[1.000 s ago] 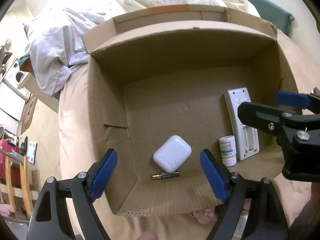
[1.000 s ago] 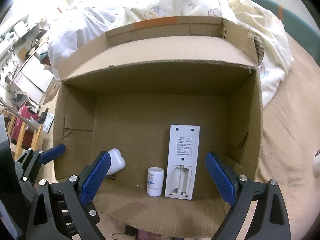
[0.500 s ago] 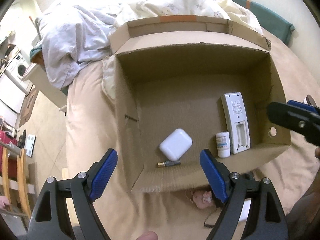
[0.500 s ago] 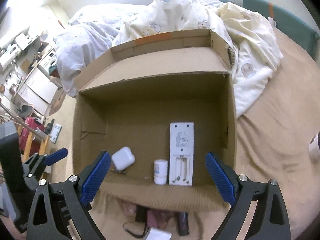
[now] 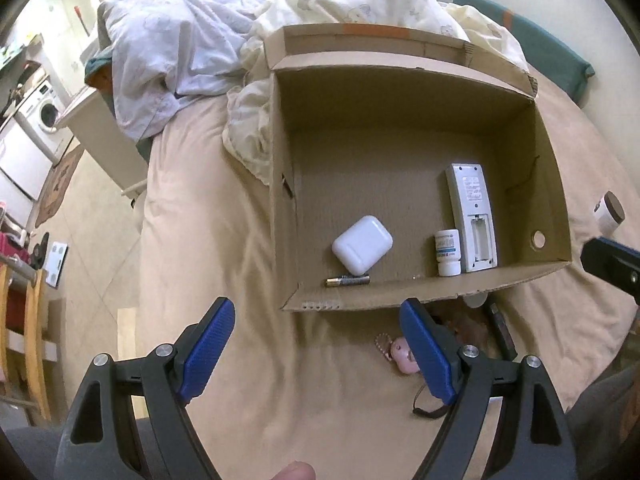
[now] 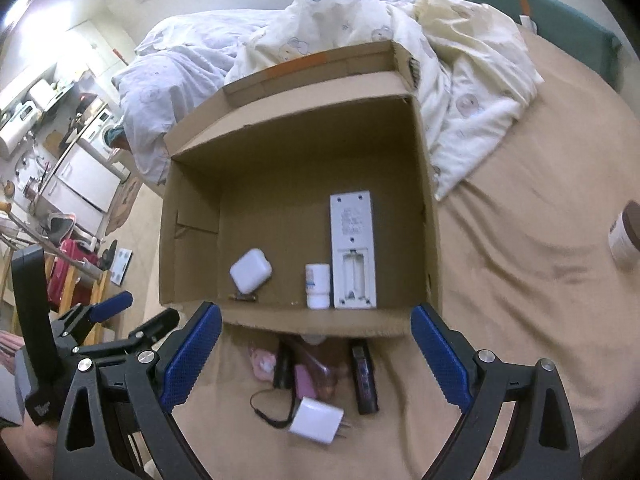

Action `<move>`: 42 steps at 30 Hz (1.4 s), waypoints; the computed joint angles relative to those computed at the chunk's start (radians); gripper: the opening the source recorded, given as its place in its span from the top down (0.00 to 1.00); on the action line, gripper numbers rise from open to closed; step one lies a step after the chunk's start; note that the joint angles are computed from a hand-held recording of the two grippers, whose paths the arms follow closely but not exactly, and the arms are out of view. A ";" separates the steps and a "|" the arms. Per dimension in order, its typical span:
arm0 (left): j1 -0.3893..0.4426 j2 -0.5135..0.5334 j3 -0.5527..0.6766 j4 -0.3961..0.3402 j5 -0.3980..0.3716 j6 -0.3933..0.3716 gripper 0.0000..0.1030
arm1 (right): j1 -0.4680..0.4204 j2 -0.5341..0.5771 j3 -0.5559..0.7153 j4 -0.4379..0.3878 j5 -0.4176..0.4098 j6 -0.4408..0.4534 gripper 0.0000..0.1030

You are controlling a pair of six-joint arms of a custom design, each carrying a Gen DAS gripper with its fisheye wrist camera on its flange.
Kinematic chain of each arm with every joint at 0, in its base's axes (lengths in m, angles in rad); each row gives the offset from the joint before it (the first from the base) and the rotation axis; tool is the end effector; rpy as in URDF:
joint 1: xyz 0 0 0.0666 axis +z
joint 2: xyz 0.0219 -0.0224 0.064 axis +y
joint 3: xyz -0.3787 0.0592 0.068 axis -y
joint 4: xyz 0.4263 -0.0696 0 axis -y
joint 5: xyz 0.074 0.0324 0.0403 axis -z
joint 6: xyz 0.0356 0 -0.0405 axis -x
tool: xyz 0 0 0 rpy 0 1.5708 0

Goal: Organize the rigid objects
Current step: 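Lift both grippers out of the box, then grasp the pink keychain figure with the left gripper while right grasps white charger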

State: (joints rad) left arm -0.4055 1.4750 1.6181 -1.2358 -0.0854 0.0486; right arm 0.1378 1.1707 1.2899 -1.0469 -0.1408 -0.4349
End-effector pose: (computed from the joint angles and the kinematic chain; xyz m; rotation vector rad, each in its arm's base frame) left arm 0.4839 -0.2049 0.4776 0.4444 2.6196 -0.0352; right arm 0.4210 0.0630 0.4690 0.3160 2.5139 0.4097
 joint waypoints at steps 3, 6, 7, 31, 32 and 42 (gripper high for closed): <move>0.007 -0.003 -0.011 -0.001 0.020 0.020 0.20 | -0.004 -0.017 -0.024 -0.003 -0.004 -0.013 0.02; 0.010 -0.003 -0.022 0.000 0.029 0.026 0.20 | -0.012 -0.033 -0.049 -0.006 0.001 -0.018 0.02; 0.011 -0.002 -0.025 0.000 0.028 0.029 0.20 | -0.015 -0.037 -0.056 -0.010 0.004 -0.018 0.02; -0.043 0.191 0.022 -0.149 0.084 0.063 0.29 | -0.037 0.020 -0.054 -0.052 -0.057 -0.017 0.02; -0.042 0.188 0.022 -0.150 0.091 0.069 0.29 | -0.037 0.022 -0.052 -0.052 -0.057 -0.015 0.02; -0.041 0.181 0.024 -0.162 0.142 0.058 0.29 | -0.035 0.023 -0.048 -0.046 -0.065 -0.015 0.02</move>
